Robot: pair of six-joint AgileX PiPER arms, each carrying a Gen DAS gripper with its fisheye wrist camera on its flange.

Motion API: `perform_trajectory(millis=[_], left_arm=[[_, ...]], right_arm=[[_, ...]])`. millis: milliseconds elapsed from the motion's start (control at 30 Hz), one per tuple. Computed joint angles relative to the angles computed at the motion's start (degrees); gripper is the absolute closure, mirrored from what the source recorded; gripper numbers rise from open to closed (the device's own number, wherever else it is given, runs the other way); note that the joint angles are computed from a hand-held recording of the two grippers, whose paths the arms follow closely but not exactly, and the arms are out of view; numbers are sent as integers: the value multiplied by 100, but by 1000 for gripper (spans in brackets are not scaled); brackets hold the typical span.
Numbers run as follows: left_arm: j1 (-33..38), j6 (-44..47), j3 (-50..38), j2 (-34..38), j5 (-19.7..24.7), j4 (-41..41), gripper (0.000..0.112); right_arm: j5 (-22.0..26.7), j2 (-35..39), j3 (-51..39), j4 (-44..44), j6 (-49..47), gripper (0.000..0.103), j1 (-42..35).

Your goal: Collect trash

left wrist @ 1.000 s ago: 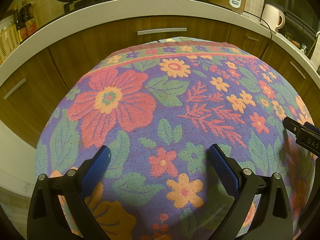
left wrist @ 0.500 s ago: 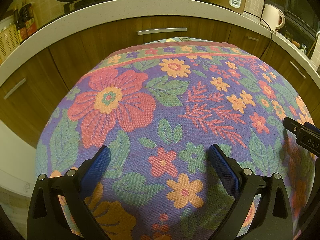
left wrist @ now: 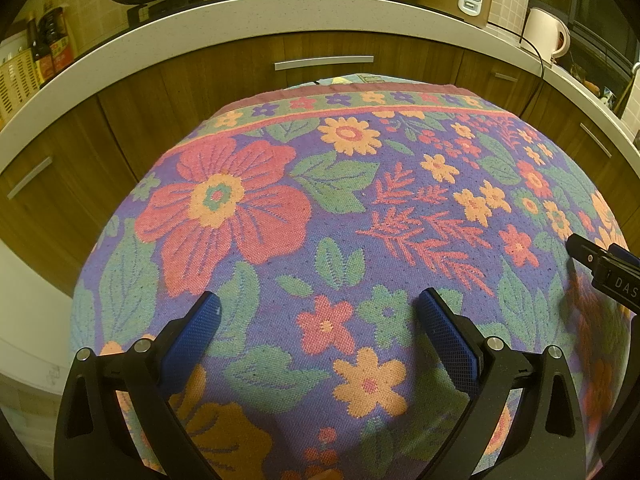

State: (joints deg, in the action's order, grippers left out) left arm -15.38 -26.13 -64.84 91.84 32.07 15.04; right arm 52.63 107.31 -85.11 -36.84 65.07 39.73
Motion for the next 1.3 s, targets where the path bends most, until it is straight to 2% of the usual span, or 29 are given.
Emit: perform_trajectory(millis=[1300], left_arm=[[-22, -61, -22, 18, 20, 62, 16]], right_arm=[[19, 22, -33, -3, 11, 7, 12]])
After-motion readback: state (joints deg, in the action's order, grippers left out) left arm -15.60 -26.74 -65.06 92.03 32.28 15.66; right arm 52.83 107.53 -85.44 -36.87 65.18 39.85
